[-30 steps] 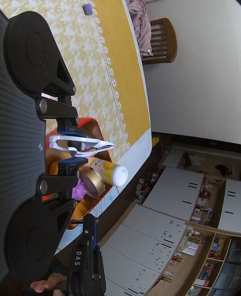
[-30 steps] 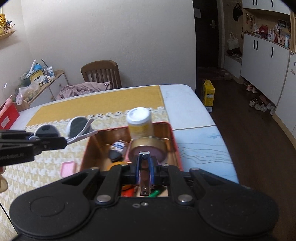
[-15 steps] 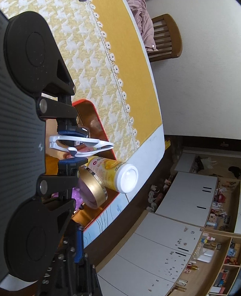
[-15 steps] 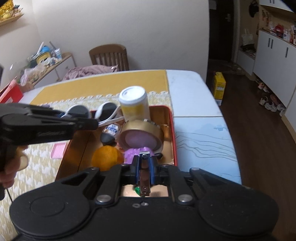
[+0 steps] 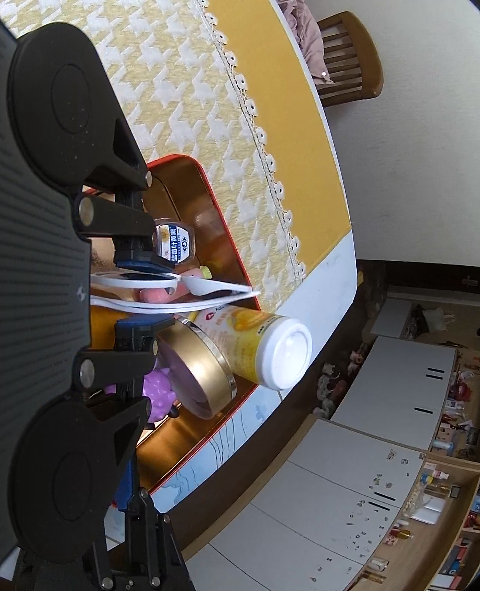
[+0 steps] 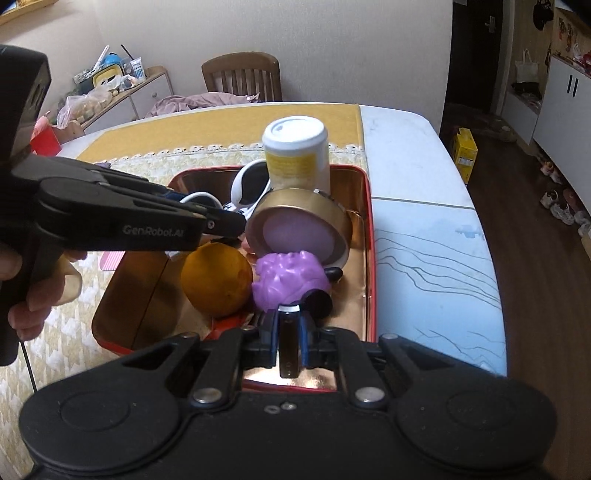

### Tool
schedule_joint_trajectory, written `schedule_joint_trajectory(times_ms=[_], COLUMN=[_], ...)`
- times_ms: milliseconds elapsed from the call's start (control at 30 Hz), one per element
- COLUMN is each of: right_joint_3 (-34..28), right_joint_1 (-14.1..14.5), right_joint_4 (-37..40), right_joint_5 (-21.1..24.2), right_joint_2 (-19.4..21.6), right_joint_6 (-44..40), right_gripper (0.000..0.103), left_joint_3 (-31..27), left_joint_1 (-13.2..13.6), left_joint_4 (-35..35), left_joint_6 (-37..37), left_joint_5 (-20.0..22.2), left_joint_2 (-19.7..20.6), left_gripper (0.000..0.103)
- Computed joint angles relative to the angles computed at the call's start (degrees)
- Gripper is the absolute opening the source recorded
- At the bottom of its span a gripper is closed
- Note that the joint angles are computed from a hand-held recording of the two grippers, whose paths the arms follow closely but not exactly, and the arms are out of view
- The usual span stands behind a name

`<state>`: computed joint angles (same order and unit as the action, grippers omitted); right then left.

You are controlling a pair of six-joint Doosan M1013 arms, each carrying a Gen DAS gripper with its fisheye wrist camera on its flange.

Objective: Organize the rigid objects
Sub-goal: 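Carry the nail clipper and white sunglasses into the red box with both tools, then open both tools to release the clipper and sunglasses, then withdraw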

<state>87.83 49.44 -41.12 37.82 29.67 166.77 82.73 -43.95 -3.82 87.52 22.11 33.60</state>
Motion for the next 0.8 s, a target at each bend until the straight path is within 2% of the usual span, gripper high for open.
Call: schedule_joint_trajectory(times_ms=[100,233,500,600,800], right_joint_3=[0.17,0.70,1.32,1.75,2.64], right_joint_1=[-0.13,-0.05,0.39,0.40,0.63], right_joint_4=[0.70,-0.14,-0.70,-0.98,-3.09], right_joint_5=[-0.25,-0.63,-0.56,-0.77,-1.19], right_joint_2=[-0.11,-0.41,-1.00,-1.34,-2.11], right_joint_6=[-0.39,1.82,2.77,3.49,5.72], right_gripper=[0.012,0.019,0.023,0.030,0.035], left_joint_3=[-0.54,-1.23,-0.84,-0.86,0.16], left_joint_1=[-0.09,-0.17,-0.58,-0.74,-0.93], left_joint_4=[0.47,1.29,4.02,4.21,4.74], left_joint_6=[-0.32,-1.48,-5.04,-5.10,-6.59], left_joint_5=[0.50,1.40,1.72,2.35,1.21], left_joint_2=[0.31,0.61,0.26,0.17,-0.62], left_gripper=[0.023,0.024,0.024,0.025,0.029])
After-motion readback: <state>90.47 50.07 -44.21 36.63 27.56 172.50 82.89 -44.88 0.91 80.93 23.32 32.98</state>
